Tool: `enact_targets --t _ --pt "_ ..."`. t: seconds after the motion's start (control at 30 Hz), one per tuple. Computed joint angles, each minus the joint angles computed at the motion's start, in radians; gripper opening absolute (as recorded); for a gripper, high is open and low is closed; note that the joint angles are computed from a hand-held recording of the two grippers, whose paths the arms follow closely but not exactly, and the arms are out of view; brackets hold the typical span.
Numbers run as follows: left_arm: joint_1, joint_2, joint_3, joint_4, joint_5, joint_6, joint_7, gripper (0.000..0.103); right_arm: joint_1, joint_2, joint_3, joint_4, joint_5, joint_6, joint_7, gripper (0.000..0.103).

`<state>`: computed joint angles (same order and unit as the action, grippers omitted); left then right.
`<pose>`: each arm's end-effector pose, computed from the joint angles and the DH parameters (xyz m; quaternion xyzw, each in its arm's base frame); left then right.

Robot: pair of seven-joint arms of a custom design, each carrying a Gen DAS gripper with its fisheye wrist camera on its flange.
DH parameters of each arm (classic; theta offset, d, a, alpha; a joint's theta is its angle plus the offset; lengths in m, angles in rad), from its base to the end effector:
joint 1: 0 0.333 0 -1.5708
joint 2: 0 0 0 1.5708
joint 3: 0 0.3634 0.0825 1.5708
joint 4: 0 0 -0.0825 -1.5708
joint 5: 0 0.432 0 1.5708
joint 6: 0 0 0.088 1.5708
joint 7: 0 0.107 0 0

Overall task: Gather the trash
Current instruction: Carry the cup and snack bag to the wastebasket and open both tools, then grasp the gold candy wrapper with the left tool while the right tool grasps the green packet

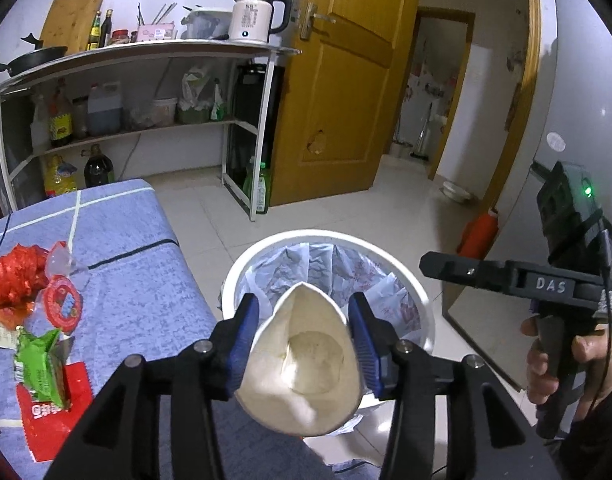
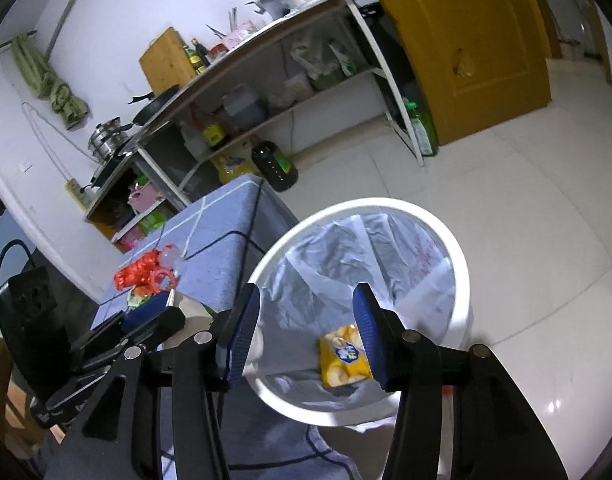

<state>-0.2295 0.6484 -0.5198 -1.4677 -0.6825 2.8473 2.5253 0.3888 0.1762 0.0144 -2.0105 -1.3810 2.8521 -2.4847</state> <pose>0.6909 -0.4512 0.4282 -0.2929 0.8320 -0.4678 0.0554 0.5822 0.3053 0.4288 -0.4208 0.7887 -0.1919 0.4050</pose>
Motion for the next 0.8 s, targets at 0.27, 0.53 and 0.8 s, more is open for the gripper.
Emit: enact_targets --t 0.27,0.53,0.8 --pt "0.024 0.004 -0.025 0.012 -0.043 0.014 0.039 0.051 0.003 0.018 -0.001 0.030 -0.037 0.025 0.021 0.050" --pt "-0.060 0.071 0.053 0.122 0.049 -0.041 -0.096 0.042 0.000 0.003 -0.004 0.009 -0.085 0.026 0.078 0.050" --pt "-0.015 0.073 -0.008 0.110 0.038 -0.007 -0.072 0.042 -0.008 -0.016 0.013 0.007 -0.141 0.002 0.112 0.050"
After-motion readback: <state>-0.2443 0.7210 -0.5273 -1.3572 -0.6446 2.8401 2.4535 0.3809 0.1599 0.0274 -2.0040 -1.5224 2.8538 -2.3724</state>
